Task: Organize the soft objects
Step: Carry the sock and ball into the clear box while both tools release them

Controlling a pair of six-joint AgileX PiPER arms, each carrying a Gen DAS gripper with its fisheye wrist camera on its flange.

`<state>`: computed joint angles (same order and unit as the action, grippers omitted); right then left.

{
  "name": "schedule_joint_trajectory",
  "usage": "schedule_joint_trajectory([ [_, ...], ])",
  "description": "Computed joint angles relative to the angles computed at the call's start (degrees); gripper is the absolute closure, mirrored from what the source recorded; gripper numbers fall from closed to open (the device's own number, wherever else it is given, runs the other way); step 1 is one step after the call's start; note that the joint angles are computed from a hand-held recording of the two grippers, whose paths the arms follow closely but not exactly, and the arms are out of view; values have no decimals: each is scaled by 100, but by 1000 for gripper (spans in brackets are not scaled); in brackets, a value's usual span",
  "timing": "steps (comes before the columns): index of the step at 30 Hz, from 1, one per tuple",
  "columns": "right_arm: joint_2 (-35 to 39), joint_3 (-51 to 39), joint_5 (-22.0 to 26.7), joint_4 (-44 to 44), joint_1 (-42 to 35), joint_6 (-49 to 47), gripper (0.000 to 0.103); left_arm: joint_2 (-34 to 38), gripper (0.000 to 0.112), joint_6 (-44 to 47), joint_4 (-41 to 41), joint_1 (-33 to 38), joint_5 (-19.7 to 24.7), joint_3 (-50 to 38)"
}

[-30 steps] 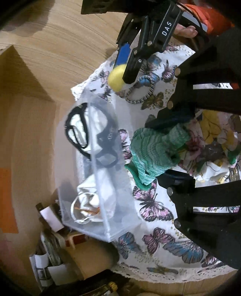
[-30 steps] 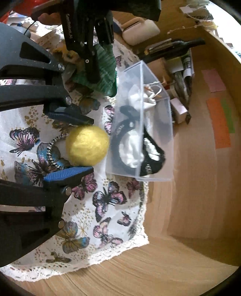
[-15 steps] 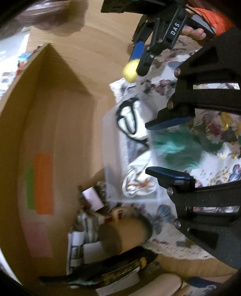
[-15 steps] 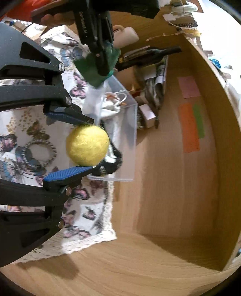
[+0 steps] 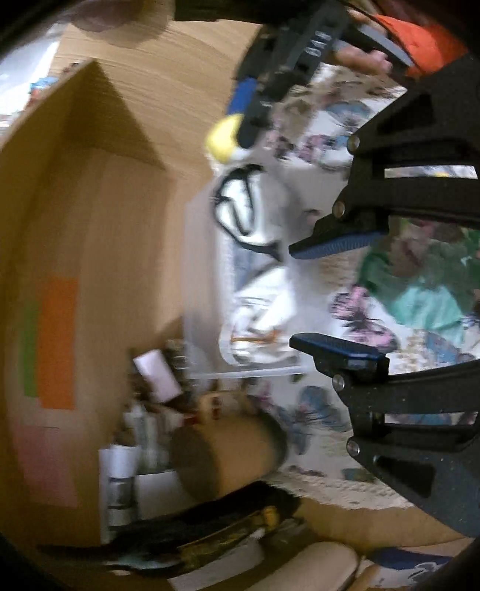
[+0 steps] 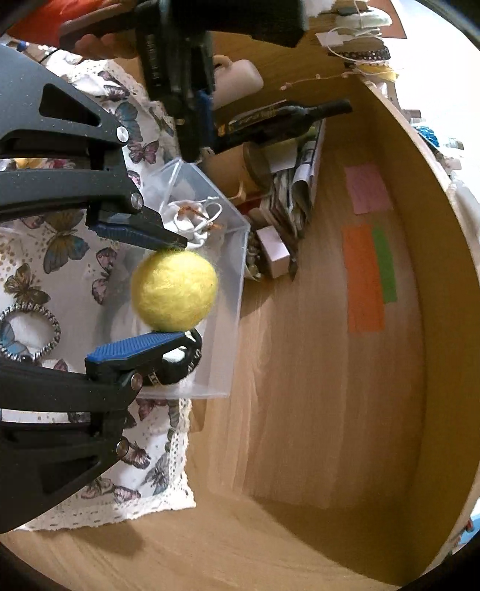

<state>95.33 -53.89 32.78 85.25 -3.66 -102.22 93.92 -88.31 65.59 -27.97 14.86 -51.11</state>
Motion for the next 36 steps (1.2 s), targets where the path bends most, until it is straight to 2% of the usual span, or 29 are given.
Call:
schedule_joint_trajectory([
  [3, 112, -42, -36, -123, 49, 127, 62, 205, 69, 458, -448, -61, -130, 138],
  [7, 226, -83, -75, -259, 60, 296, 62, 455, 69, 561, -609, -184, -207, 308],
  [10, 266, -88, -135, -358, 50, 367, 62, 539, 69, 282, -473, -121, -434, 452],
  [13, 313, -122, -162, -471, 33, 461, 62, 591, 69, -364, 6, 59, -777, 594],
  [15, 331, -132, -177, -503, 26, 492, 62, 594, 74, -772, 363, 149, -941, 643],
  [16, 335, -133, -194, -499, 38, 497, 62, 577, 81, -1098, 673, 177, -986, 677],
  [17, 341, -132, -205, -497, 48, 503, 62, 583, 88, -1195, 754, 168, -945, 664],
  [20, 381, -164, -165, -549, 40, 560, 62, 514, 100, -1143, 691, 110, -789, 659],
  [22, 382, -155, -175, -532, 50, 526, 62, 414, 103, -1051, 595, 43, -589, 645],
  [31, 392, -245, -173, -463, 79, 509, 62, -387, 104, -785, 599, -55, 82, 382],
  [36, 459, -471, -178, -534, 173, 655, 62, -377, 104, -899, 1025, -141, 540, -199],
])
